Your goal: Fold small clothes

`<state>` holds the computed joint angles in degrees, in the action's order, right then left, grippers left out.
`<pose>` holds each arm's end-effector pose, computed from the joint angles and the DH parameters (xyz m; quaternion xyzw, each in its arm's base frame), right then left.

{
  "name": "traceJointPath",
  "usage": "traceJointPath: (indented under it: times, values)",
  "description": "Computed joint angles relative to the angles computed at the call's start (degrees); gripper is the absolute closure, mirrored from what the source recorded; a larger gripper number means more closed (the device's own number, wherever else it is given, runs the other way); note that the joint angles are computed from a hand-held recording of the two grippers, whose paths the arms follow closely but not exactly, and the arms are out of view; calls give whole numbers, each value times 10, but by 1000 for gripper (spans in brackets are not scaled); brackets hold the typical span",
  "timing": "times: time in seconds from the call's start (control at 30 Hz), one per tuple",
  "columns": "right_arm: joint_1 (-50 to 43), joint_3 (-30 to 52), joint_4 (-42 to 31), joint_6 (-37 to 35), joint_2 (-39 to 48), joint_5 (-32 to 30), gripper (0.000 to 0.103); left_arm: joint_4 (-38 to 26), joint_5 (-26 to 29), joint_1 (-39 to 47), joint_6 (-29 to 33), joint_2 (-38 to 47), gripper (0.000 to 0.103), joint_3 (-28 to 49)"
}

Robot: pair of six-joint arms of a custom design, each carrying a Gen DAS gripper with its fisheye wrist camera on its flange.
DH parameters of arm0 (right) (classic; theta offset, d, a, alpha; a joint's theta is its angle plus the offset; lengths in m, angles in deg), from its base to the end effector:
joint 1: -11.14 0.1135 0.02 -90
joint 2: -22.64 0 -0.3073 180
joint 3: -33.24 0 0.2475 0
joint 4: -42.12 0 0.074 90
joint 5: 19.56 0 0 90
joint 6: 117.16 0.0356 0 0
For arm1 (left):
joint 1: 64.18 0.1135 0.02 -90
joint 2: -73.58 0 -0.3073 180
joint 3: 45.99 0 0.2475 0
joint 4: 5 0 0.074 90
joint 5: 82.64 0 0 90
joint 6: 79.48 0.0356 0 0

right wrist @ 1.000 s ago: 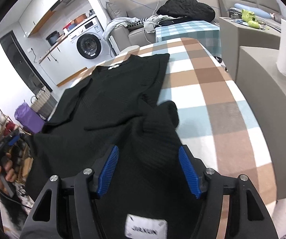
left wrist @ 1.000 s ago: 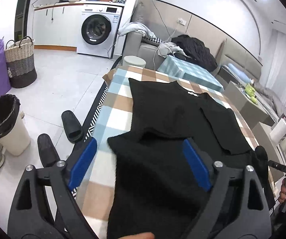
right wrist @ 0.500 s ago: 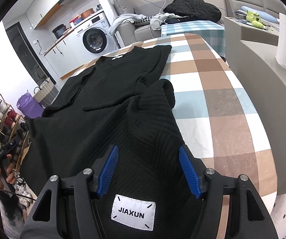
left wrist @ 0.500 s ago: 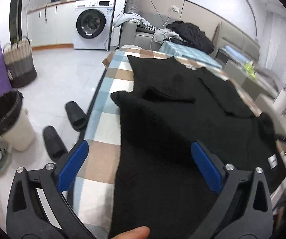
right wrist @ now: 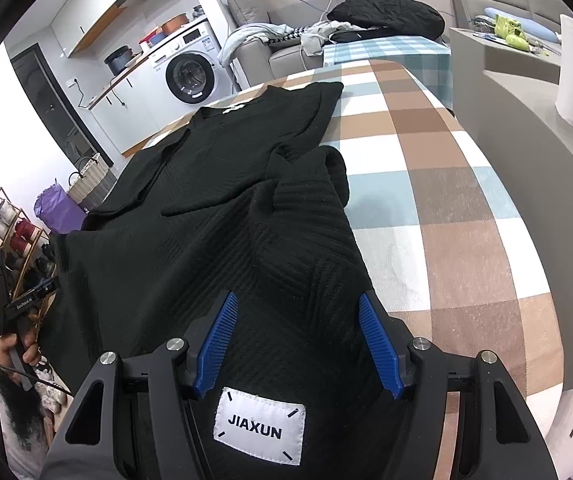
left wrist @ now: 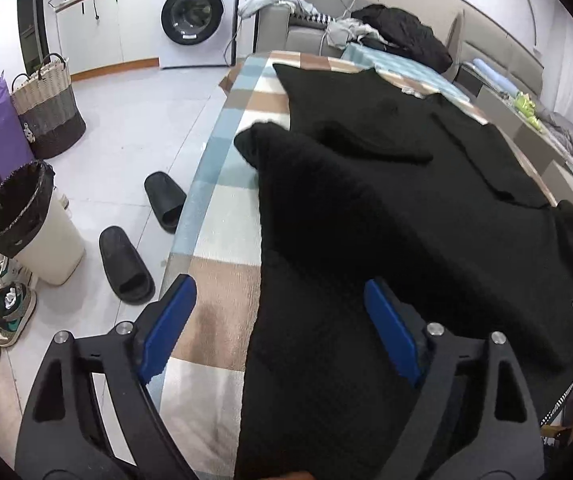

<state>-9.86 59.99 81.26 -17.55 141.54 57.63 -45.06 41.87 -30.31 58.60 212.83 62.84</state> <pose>0.2125 -0.0731 0.0484 0.2146 0.9183 0.0740 0.3242 0.4270 0.2623 0.0914 0.1663 0.9277 -0.1146 0.3139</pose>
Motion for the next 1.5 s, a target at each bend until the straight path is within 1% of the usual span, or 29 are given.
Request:
traceJointPath:
  times: [0.07, 0.1, 0.13, 0.17, 0.2, 0.23, 0.27, 0.3, 0.33, 0.37, 0.4, 0.47, 0.5, 0.63, 0.73, 0.87, 0.93, 0.97, 1.0, 1.03, 1.07, 1.1, 1.13, 1.17, 1.2, 1.27, 1.33, 1.47, 1.5]
  values:
    - [1, 2, -1, -1, 3, -4, 39, -20, -9, -4, 5, 11, 30, 16]
    - [2, 2, 0, -1, 4, -5, 39, -29, -16, -6, 6, 16, 32, 24]
    - [3, 3, -1, -1, 4, -6, 39, -17, -16, -7, 4, 15, 34, 18]
    - [5, 4, -1, -3, 4, -5, 39, -18, -19, -8, 6, 16, 36, 18]
    - [7, 4, 4, -4, 6, -2, 42, -11, -22, -9, 7, 14, 39, 15]
    - [11, 4, 10, -4, 8, 4, 45, -9, -23, -10, 6, 14, 48, 15]
    - [15, 3, 13, -3, 8, 10, 54, -3, -24, -10, 3, 14, 59, 12]
    - [20, 6, 10, -5, 6, 15, 65, 0, -21, -10, 1, 15, 65, 12]
    - [23, 8, 8, -8, 5, 18, 71, -4, -19, -9, 3, 16, 79, 14]
    - [27, 10, 7, -13, 3, 26, 82, -11, -14, -8, 5, 18, 90, 20]
    - [33, 12, 7, -16, 1, 38, 94, -23, -8, -7, 9, 20, 93, 26]
    - [37, 18, 4, -16, -3, 63, 98, -16, -7, -7, 8, 18, 97, 21]
    - [37, 21, 3, -11, -6, 84, 99, -11, -7, -8, 7, 17, 97, 18]
    - [4, 49, -30, -5, -9, 93, 100, 1, -3, -5, 2, 10, 97, 5]
    - [-12, 72, -47, -3, -1, 92, 100, 0, -1, -4, 3, 5, 97, -3]
    - [-20, 90, -77, -4, 8, 75, 100, 8, 1, 2, 12, -6, 97, -21]
    - [-24, 91, -89, -9, 6, 59, 95, 0, 2, 4, 18, -6, 97, -19]
    - [-31, 89, -91, -12, 6, 40, 88, -7, 4, 4, 17, -5, 97, -14]
    - [-37, 85, -89, -13, 6, 23, 76, -9, 8, 5, 13, -5, 97, -12]
    - [-41, 79, -79, -11, 9, 12, 69, -15, 7, 4, 7, -2, 90, -6]
    - [-46, 75, -70, -13, 10, 1, 59, -25, 4, 3, 5, 0, 76, 2]
    - [-51, 69, -56, -14, 12, -9, 58, -30, 4, 1, 2, 2, 68, 8]
    - [-51, 68, -52, -15, 13, -13, 58, -29, 7, 1, -2, 2, 54, 8]
    - [-52, 71, -58, -16, 12, -16, 57, -21, 11, -1, -11, 1, 49, 7]
    - [-53, 78, -67, -15, 12, -15, 57, -14, 14, -3, -20, 1, 49, 5]
    - [-52, 89, -81, -14, 16, -13, 57, -29, 8, -13, -17, 7, 49, 20]
    - [-47, 105, -99, -14, 20, -4, 57, -29, -9, -24, -26, 11, 49, 27]
    - [-37, 131, -117, -21, 28, 1, 57, -52, -42, -44, -40, 24, 49, 56]
    - [-31, 135, -118, -24, 30, 3, 58, -49, -43, -47, -43, 25, 52, 56]
